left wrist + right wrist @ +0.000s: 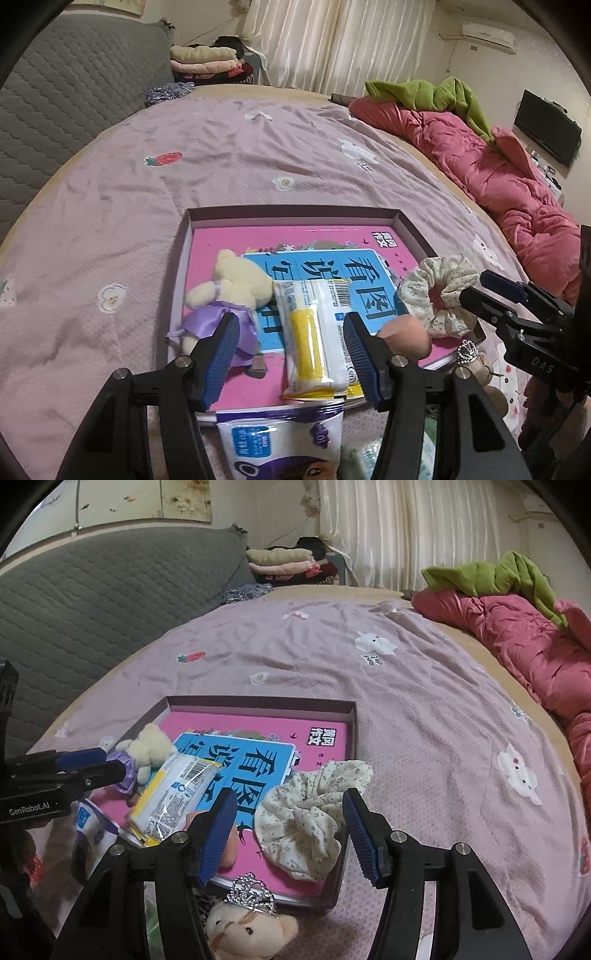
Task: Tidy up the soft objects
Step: 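Move both open tools back toward the remaining packs and toys beside the tray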
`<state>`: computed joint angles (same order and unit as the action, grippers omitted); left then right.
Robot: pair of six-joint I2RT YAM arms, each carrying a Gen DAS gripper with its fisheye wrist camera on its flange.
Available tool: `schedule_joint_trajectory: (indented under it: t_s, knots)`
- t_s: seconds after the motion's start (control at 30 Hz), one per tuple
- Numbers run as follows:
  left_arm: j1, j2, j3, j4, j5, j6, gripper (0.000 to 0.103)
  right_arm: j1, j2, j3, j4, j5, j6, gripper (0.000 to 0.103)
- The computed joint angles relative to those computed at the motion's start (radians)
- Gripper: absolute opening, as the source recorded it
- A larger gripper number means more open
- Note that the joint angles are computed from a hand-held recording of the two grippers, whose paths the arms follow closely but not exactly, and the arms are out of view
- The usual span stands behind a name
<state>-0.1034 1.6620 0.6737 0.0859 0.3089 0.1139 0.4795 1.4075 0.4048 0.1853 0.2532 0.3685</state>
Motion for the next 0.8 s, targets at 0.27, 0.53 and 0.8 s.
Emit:
schedule_joint_trajectory:
  t_s: [0.27,0.53,0.8]
  knots:
    - [0.038,-0.006,-0.007,0.004,-0.005,-0.005,0.062,-0.001,-0.009,-0.009,0.011,-0.003,0.008,0.070]
    - [0.073,-0.026,-0.026,0.010,-0.005,-0.001,0.062,0.006,-0.052,-0.031,0.018,0.018,0.007,0.074]
    - [0.078,-0.074,-0.068,0.019,-0.014,0.004,0.062,0.017,-0.128,-0.081,0.060,0.008,0.017,0.076]
